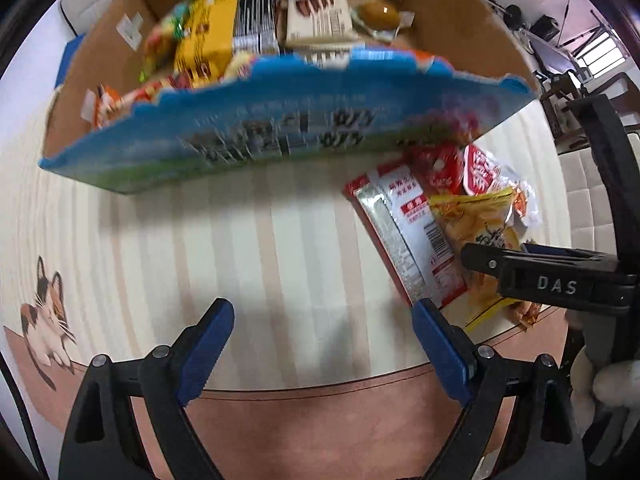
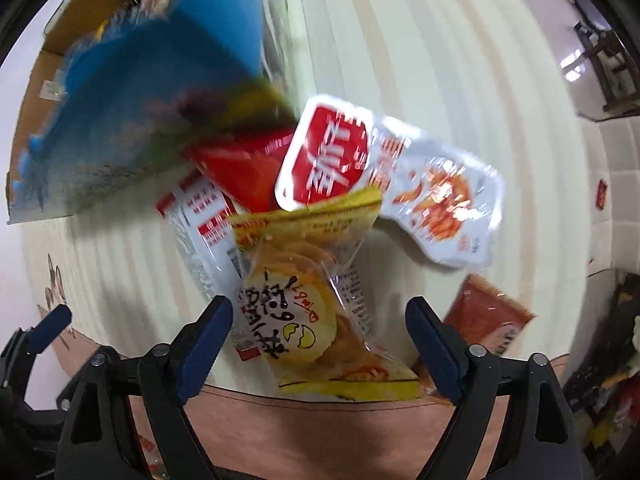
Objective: Organize snacks
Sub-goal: 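Grasp the red spicy strip pack with the left tool while the right tool grasps the yellow cookie bag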
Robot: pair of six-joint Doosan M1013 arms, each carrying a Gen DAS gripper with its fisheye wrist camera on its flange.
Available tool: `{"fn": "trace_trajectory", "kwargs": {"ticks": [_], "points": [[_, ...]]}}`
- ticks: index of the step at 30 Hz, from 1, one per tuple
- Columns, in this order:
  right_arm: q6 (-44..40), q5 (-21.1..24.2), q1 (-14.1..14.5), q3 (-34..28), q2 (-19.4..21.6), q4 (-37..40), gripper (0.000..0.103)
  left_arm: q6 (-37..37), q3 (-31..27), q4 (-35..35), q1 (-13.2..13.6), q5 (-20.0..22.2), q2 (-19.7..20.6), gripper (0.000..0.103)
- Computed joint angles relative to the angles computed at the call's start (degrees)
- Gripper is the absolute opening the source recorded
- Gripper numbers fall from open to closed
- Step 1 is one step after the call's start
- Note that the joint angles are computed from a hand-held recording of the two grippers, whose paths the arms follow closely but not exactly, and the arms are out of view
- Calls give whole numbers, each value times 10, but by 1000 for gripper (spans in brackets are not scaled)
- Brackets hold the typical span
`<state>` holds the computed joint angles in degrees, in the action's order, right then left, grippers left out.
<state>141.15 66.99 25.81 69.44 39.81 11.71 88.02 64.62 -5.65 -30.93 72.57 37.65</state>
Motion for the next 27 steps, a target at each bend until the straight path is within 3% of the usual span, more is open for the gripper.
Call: {"fn": "trace_trajectory", "kwargs": {"ticks": [1,2,3,5,9,14,21,27], "points": [[-4,-15,-1,11,-3,11,64,-3,-3,0,-1,5,4,91],[1,-25,-2,18,-6,14,63,-5,-5,-2,-2,10,6,91],[10,-30,-1,22,-10,6,54,-9,-10,-6,-2,15,10,91],[31,-40,1,36,-23,-13,48,-18,-19,-19,-1,24,17,91],[91,-87,-1,85,-68,-43,47,-56,-49,-54,-1,43,39,91],[147,-91,1,117,-99,-85,47,-124,-81,-79,-12,53,70,91],[163,-98,-6,150,-119,-80,47,-188,-70,7,-48,30,79,91],[156,-104,-5,145,-113,-77,47,-175,-44,28,-53,19,68,93]]}}
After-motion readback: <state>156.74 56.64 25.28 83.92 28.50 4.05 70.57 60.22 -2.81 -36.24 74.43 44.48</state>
